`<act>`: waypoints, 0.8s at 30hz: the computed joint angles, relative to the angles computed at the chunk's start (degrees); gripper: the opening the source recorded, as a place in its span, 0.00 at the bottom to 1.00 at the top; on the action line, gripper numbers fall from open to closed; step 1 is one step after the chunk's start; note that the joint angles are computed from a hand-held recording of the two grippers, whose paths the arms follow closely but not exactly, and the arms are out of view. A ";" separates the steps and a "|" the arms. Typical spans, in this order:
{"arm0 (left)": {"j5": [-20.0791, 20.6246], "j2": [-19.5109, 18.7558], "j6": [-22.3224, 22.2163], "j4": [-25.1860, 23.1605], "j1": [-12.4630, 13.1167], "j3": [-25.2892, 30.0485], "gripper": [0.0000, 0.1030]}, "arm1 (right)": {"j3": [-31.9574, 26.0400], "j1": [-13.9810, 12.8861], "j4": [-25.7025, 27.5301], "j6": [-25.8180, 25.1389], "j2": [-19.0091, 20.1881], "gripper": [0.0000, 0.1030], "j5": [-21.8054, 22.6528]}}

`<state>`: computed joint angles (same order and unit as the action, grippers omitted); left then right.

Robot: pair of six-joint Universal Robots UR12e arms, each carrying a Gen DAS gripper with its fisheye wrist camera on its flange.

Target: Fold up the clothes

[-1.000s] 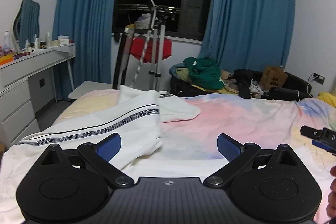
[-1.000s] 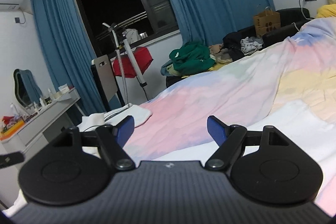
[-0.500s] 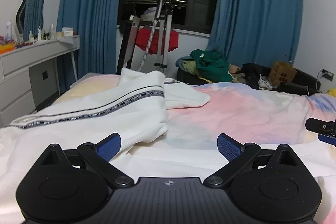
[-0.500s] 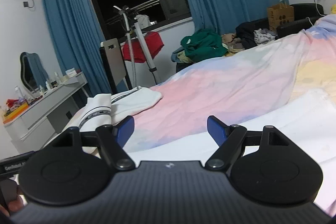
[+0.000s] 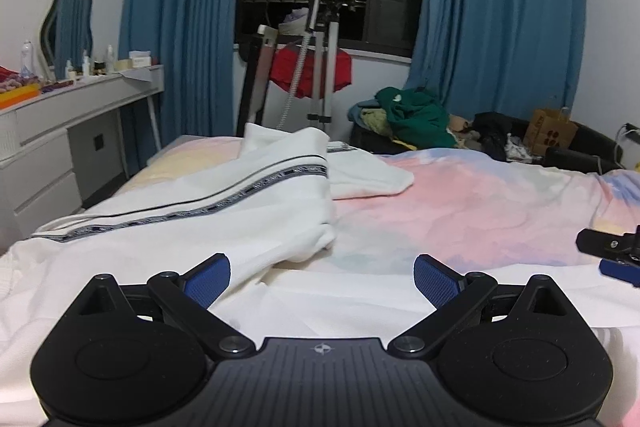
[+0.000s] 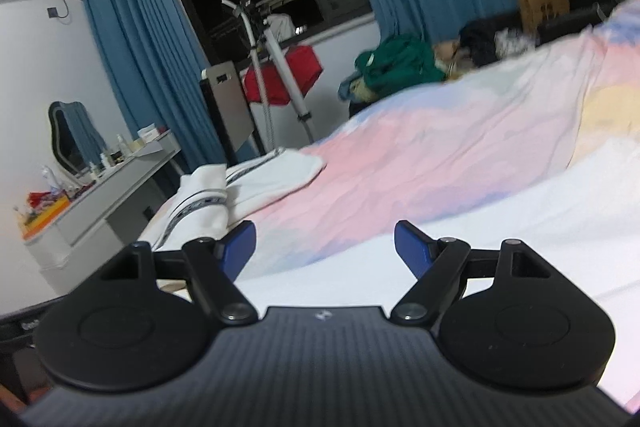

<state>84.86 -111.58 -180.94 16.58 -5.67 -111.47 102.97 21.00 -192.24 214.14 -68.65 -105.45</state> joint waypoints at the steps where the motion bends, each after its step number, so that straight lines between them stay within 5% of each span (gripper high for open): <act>1: 0.10 0.18 -0.28 0.13 0.10 -0.12 0.96 | -0.26 -0.51 0.65 1.48 0.05 0.77 2.16; 6: 2.36 -0.28 -2.24 1.95 0.15 0.17 0.96 | -5.17 -3.74 5.75 7.51 2.93 0.77 16.52; 11: 1.20 -1.88 -4.45 1.61 1.35 1.39 0.96 | -13.83 -5.35 7.59 14.23 10.28 0.73 23.91; 19: -0.64 -5.76 -11.80 -2.57 3.00 4.76 0.97 | -34.59 -4.95 16.82 19.94 24.80 0.56 18.17; 24: -4.32 -7.45 -14.65 -2.55 4.03 5.80 0.97 | -44.65 -5.09 18.43 19.77 31.27 0.29 12.13</act>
